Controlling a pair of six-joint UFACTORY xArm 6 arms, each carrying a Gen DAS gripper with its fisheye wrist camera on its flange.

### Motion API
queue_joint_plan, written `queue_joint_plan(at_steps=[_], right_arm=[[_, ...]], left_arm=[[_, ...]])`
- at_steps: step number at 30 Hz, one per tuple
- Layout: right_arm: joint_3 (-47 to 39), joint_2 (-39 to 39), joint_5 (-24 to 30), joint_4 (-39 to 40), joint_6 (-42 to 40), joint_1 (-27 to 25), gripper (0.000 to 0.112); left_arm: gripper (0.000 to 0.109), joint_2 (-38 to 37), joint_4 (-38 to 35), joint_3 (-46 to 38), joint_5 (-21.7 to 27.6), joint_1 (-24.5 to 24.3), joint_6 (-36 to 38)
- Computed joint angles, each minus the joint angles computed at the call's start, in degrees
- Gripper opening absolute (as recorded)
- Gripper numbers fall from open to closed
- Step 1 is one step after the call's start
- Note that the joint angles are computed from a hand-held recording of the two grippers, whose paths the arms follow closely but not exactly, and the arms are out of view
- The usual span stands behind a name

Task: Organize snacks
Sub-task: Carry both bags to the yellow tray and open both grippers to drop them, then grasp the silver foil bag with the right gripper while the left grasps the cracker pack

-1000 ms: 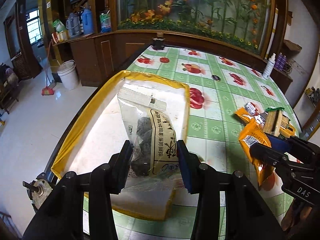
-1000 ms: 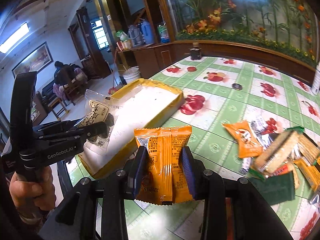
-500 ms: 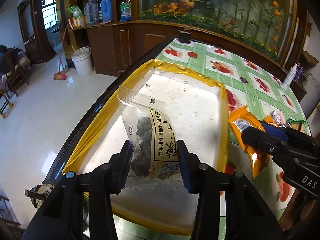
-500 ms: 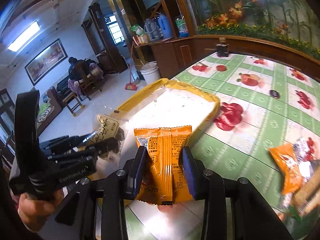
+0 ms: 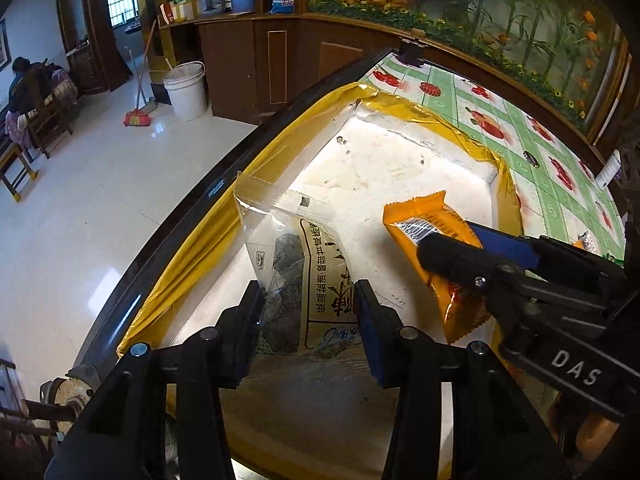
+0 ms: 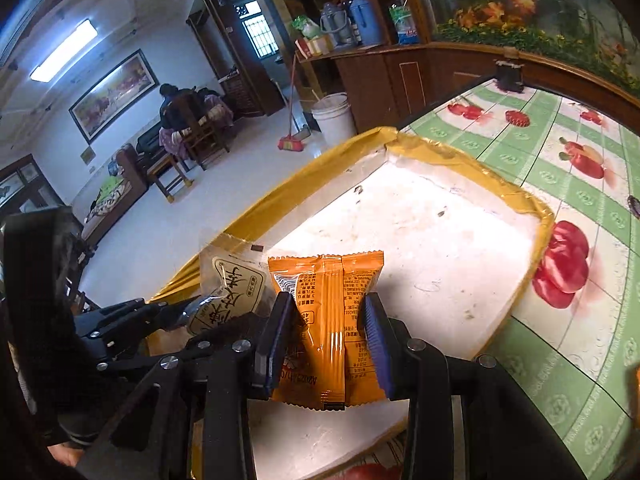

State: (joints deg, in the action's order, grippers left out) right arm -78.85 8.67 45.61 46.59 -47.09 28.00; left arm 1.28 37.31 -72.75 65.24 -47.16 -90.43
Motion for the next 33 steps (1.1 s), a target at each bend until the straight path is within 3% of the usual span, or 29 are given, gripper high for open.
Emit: queue_joint_plan(at_steps=[3,5,7,12,18,22,29,33], right_arm=[[-0.37,0.81,-0.76,-1.82,1.19,0.42,0.043],[0.75,-0.28,-1.19,0.01,-0.19,-0.18,0.05],[2.07,-1.97,-2.25,1.15,-0.93,-0.85,0.058],[7.68,-9.25,-3.58,5.11,-3.47,-4.39,0.063],[15.73,-18.26,-5.04,6.34,-4.23,-10.66,0.07],[21.26,-23.78,-5.87,5.3,-4.01,-16.23,0.082],[28.18,-30.05,-4.35,2.74,-2.93,-27.85,0.082],[29.85,-30.86,-3.38,2.21,-3.04,-33.35,0.082]], left_arm=[[0.073,2.14,1.38,-3.94,7.35,-1.81,-0.18],[0.08,2.54,3.65,-5.37,11.08,-3.21,-1.21],[0.08,3.07,5.47,-7.18,14.24,-4.79,-1.81],[0.081,4.71,8.66,-11.36,17.46,-7.84,-0.99],[0.083,7.64,9.37,-15.81,14.67,-9.08,1.7],[0.083,10.96,8.28,-19.86,11.58,-9.59,5.1],[0.083,19.37,2.96,-29.93,4.12,-9.41,13.49],[0.083,25.69,1.07,-38.31,4.12,-10.37,18.13]])
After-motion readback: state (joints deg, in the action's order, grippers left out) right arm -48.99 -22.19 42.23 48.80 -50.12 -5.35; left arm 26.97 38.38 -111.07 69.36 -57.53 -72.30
